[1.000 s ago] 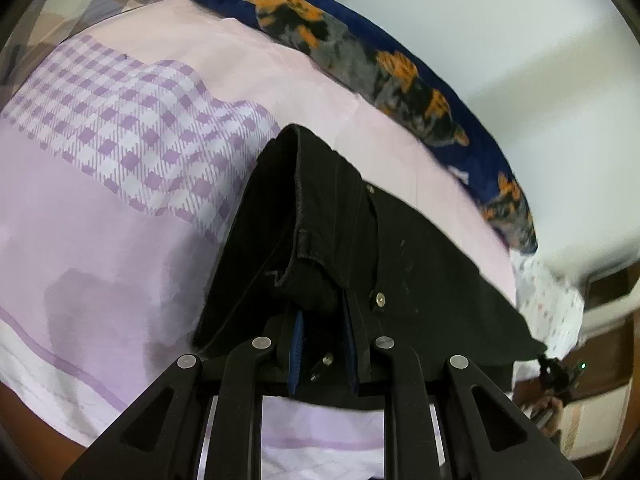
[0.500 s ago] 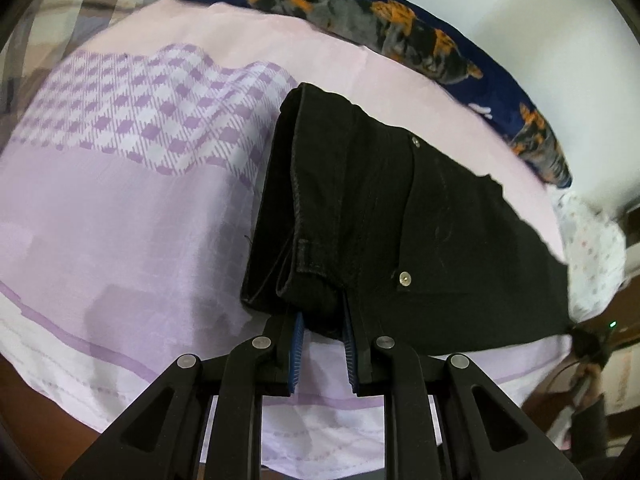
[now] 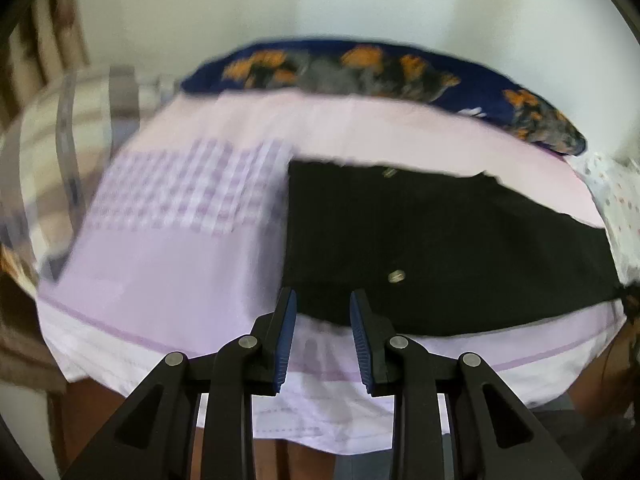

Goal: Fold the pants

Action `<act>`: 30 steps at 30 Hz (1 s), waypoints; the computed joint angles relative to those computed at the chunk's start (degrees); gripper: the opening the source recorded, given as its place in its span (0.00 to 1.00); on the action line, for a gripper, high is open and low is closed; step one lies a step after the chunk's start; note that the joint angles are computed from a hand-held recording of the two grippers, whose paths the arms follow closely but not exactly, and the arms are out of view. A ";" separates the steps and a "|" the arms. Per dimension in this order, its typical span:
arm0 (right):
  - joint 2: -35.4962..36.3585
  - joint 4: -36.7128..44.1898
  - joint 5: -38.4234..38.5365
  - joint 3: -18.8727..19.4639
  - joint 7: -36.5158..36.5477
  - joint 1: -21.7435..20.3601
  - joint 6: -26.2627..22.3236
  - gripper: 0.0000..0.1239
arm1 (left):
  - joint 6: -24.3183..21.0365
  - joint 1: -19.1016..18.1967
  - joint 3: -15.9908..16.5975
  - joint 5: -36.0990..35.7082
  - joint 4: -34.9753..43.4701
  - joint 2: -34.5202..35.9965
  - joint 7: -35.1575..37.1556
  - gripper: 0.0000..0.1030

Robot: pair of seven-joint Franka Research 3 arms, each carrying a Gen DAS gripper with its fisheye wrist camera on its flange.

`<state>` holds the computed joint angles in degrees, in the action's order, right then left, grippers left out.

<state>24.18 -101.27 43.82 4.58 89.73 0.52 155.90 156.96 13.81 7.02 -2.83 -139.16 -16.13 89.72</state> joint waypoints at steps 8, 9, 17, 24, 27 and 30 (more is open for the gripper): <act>0.95 1.39 6.41 1.15 -2.07 -3.47 -0.56 0.08 | -1.48 -15.53 2.34 -22.53 9.26 7.93 26.41 0.36; 0.95 1.51 7.06 1.05 -2.14 -3.79 -0.80 0.08 | -2.75 -16.45 1.79 -25.91 11.34 9.87 29.91 0.36; 0.59 3.51 6.17 0.03 -3.79 -3.95 -2.93 0.04 | -12.87 -17.40 -8.10 -35.49 26.43 23.70 44.96 0.36; 0.09 6.78 13.05 1.62 -7.40 -5.41 -5.08 0.04 | -14.70 -15.87 -15.27 -31.76 32.94 30.55 44.27 0.36; 0.27 8.59 12.95 1.34 -7.65 -4.81 -5.54 0.04 | -12.13 -15.91 -17.38 -28.47 33.97 32.12 41.65 0.36; 0.48 9.97 12.78 1.28 -8.14 -4.40 -5.82 0.03 | -7.74 -17.16 -17.71 -20.93 34.46 33.81 36.91 0.36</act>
